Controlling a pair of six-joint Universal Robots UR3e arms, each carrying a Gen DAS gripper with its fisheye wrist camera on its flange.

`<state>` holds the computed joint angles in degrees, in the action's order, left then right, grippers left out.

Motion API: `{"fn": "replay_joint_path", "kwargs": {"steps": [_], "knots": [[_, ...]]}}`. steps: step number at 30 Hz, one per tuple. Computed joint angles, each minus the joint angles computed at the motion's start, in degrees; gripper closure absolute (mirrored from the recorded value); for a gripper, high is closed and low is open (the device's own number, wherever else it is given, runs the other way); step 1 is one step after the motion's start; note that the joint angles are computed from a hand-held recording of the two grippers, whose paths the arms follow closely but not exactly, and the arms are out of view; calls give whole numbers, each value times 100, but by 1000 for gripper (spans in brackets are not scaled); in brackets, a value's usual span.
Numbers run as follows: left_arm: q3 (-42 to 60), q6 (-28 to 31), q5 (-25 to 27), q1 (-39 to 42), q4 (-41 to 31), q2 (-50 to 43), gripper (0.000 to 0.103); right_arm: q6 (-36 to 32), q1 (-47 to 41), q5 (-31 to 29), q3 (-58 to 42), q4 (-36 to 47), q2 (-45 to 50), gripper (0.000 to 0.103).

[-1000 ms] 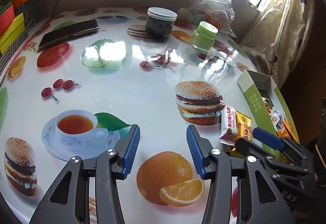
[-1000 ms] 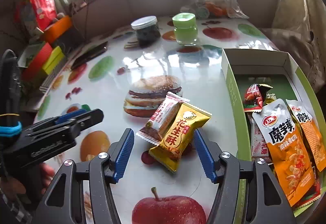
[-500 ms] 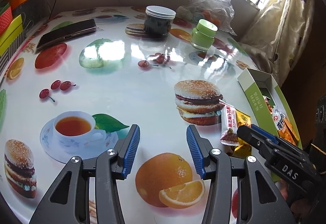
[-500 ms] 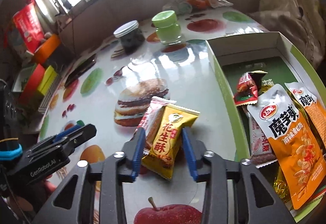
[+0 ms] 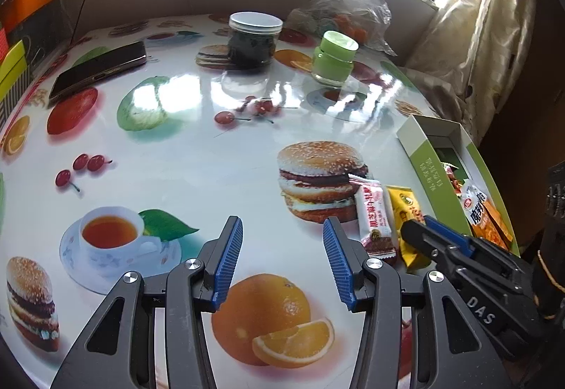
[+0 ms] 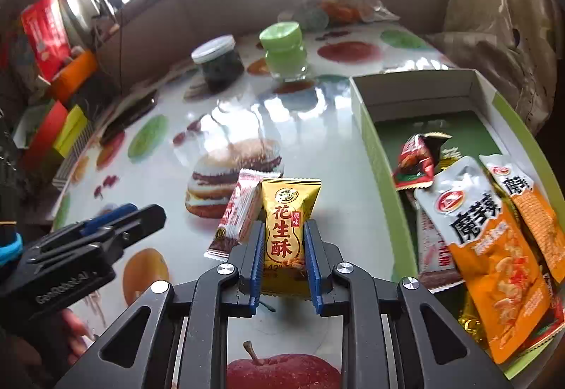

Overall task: Organize snacks
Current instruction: 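Lower the left gripper onto the white milk-candy bar and close it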

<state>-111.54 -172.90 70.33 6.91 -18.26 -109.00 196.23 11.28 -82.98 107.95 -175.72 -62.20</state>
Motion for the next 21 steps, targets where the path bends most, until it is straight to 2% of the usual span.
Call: {"fn": "replay_joint_path", "kwargs": {"steps": [9,15,21], "knots": [[442,-20,-85,-225,-576,-153,54,59,-288,374,752,-591,-500,82],[771,-32,-170,-503,-688,-347,54,46,-439,468,1204,-756,-879,82],[1235,-79,28,-865,-821,-685,54,23,-638,541,1614,-914,-1173,82]]}}
